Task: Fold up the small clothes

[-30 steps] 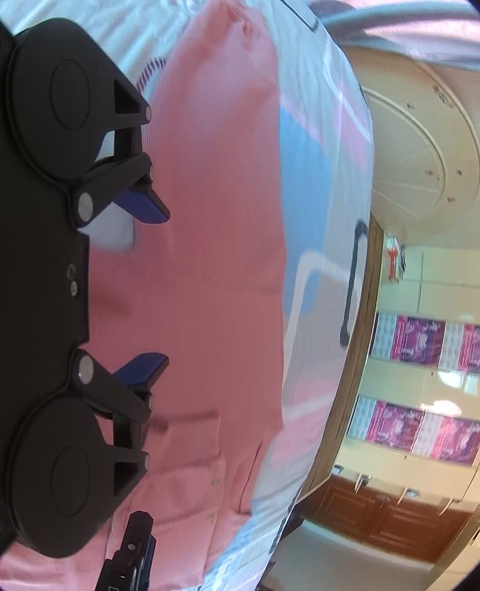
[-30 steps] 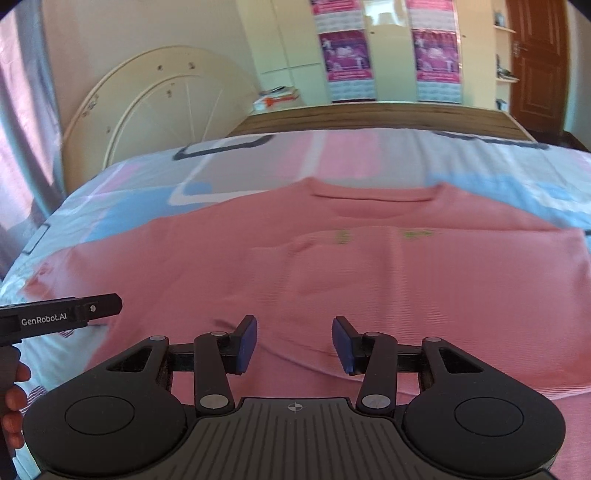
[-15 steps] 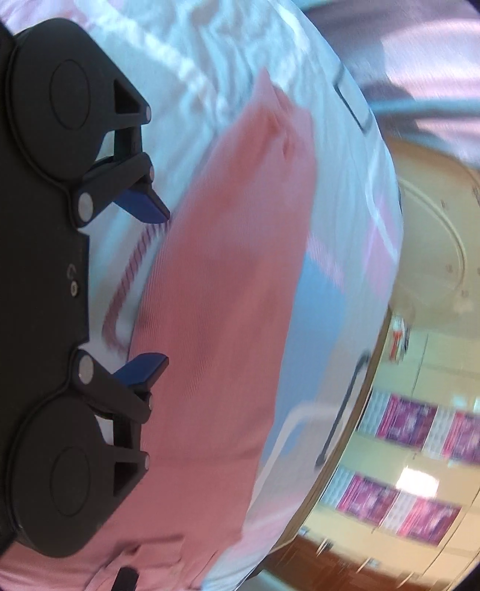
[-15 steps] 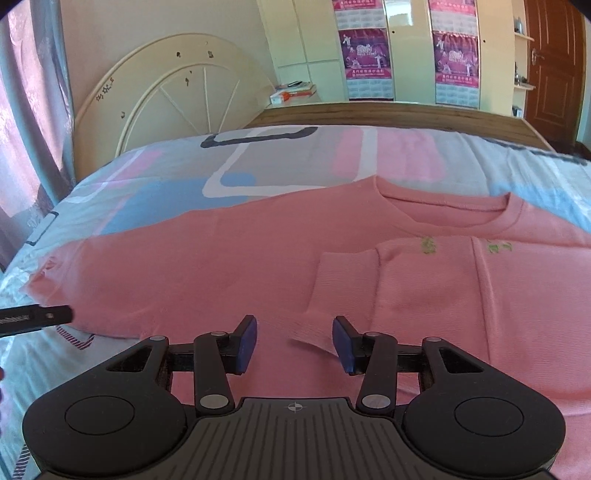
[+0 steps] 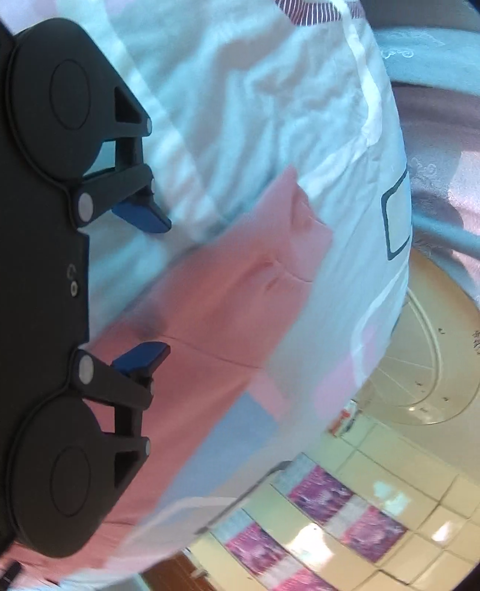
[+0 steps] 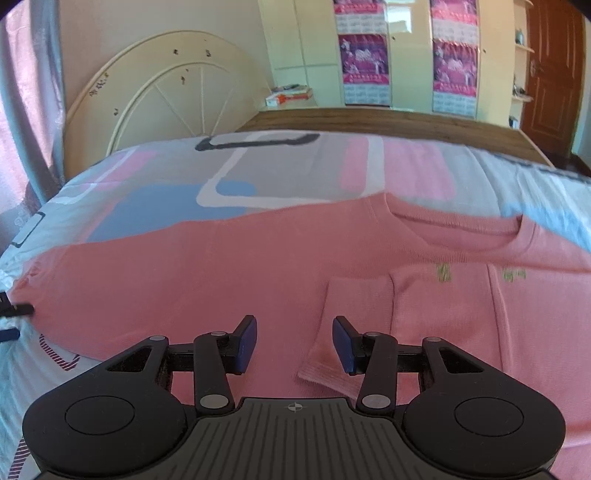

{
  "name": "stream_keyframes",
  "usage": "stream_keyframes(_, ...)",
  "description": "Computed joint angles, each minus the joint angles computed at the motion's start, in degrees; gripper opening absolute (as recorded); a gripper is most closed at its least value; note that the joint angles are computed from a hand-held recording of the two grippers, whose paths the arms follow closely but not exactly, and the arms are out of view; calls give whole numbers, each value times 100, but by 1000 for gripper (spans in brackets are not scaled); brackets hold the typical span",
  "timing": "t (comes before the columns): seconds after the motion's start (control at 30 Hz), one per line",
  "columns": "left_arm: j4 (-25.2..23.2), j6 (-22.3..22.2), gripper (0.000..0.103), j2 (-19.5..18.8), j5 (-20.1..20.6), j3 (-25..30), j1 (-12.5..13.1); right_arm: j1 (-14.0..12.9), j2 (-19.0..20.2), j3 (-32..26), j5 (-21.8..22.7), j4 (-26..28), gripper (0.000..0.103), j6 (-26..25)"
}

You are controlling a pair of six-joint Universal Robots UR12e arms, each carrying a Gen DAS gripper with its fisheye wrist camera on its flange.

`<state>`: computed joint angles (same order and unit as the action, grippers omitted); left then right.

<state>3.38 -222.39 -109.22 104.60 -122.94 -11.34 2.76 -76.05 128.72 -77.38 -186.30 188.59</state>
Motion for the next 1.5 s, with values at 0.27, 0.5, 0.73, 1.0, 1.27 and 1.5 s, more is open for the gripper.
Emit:
stream_keyframes(0.27,616,-462,8,-299,-29,84,199,-29,28,16,-292,62,45,20)
stream_keyframes(0.5,1068,45,4,-311,172,176,-13,-124,17,92,-597,-83,45,51)
stream_keyframes(0.73,1307,1621,4,-381,-651,739,-610,-282,51,112,-477,235,45,43)
stream_keyframes(1.0,994,2638,4,-989,-2064,1638,-1465,-785,-427,601,17,-228,45,294)
stream_keyframes(1.27,-162,3588,25,-1412,-2156,2037,-1957,-1290,-836,966,401,-4,47,306)
stream_keyframes(1.5,309,3851,88,-1025,-1123,1470,-1954,-1252,-802,965,748,-279,67,80)
